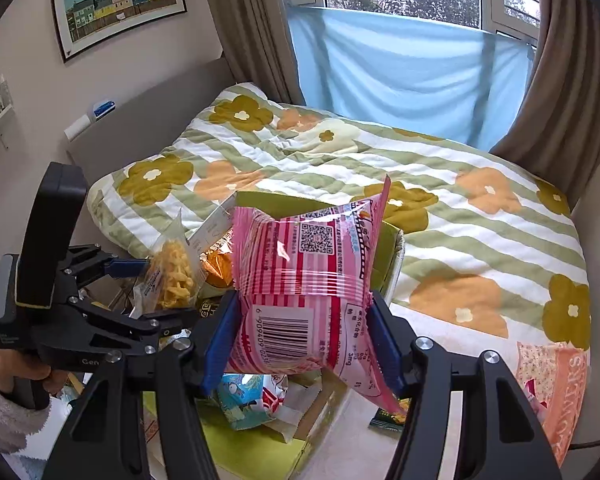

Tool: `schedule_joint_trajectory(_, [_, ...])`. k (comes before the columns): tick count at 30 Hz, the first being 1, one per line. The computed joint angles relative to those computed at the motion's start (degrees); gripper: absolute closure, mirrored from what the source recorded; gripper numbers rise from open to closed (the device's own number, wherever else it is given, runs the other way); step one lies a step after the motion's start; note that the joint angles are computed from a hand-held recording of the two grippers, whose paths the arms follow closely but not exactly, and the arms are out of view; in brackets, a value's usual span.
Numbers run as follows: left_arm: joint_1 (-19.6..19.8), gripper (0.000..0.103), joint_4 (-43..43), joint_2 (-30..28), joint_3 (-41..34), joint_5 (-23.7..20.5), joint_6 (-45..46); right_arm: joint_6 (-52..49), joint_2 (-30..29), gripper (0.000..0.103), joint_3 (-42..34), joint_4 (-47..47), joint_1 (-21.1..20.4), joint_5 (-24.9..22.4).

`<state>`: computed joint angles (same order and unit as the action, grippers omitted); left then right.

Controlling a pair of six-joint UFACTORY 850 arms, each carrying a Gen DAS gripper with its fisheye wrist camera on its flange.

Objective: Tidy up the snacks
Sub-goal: 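Carry the waffle and pink packet over the green box and release them inside, then withdraw both tools from the box toward the last two snacks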

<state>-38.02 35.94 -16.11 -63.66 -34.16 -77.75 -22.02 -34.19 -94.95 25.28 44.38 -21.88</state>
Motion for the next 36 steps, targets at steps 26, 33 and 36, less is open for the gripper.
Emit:
schedule_joint_trajectory(26, [-3.02,0.000,5.84,8.27,9.84,-0.85,-18.04,2.77,-10.68,0.017,-13.89,6.47,0.92,-5.36])
schedule_joint_trajectory(33, [-3.58,0.000,6.41,8.81,10.93,-0.76,-21.74,-0.91,-5.77,0.000,-6.07,7.88,1.18,1.63])
schedule_joint_trajectory(36, [-3.78,0.000,6.71,9.11,11.20,-0.58,-22.89,-1.60,-4.12,0.001,-3.71,7.39,0.96,1.66])
